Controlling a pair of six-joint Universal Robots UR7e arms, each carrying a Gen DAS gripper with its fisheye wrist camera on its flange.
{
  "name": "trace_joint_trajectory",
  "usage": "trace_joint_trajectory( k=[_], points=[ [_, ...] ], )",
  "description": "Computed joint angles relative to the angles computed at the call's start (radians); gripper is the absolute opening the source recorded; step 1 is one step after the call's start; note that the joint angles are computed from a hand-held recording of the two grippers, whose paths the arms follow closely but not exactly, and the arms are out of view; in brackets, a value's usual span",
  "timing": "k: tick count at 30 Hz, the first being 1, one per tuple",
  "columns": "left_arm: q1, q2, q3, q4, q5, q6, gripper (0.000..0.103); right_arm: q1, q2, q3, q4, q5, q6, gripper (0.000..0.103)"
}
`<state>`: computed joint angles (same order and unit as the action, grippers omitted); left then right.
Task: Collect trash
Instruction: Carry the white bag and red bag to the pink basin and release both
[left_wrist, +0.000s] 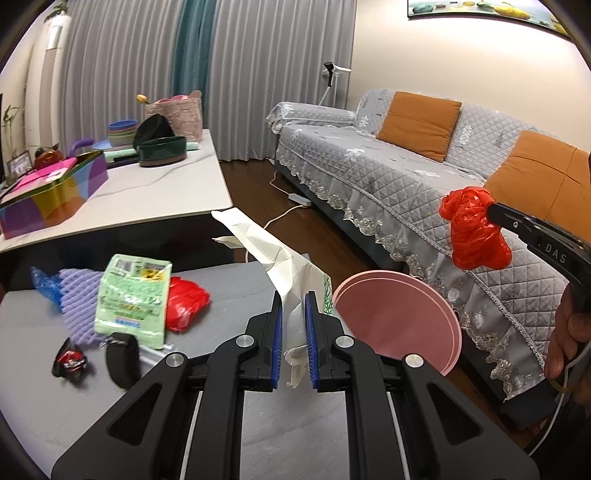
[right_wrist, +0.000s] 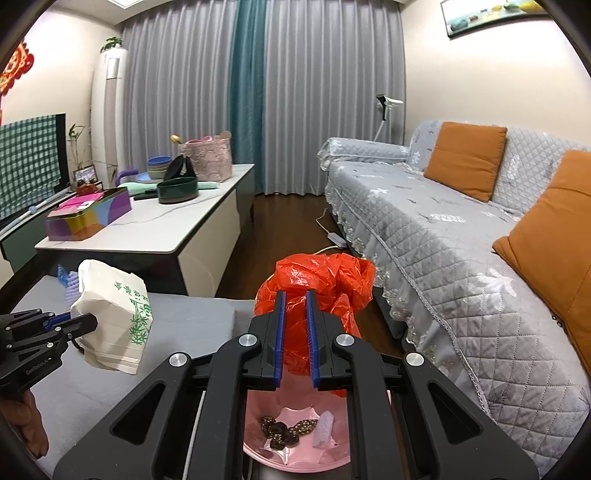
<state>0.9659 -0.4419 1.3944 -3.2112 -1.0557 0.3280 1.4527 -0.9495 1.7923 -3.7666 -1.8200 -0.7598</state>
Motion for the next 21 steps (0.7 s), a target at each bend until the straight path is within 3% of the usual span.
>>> trace_joint_trajectory(
  k=[21],
  points=[
    [-0.016, 0.199, -0.313, 0.206, -0.087, 0.029, 0.011, -0.056, -0.019, -0.045, 0.104, -0.003, 0.055, 0.011]
  ],
)
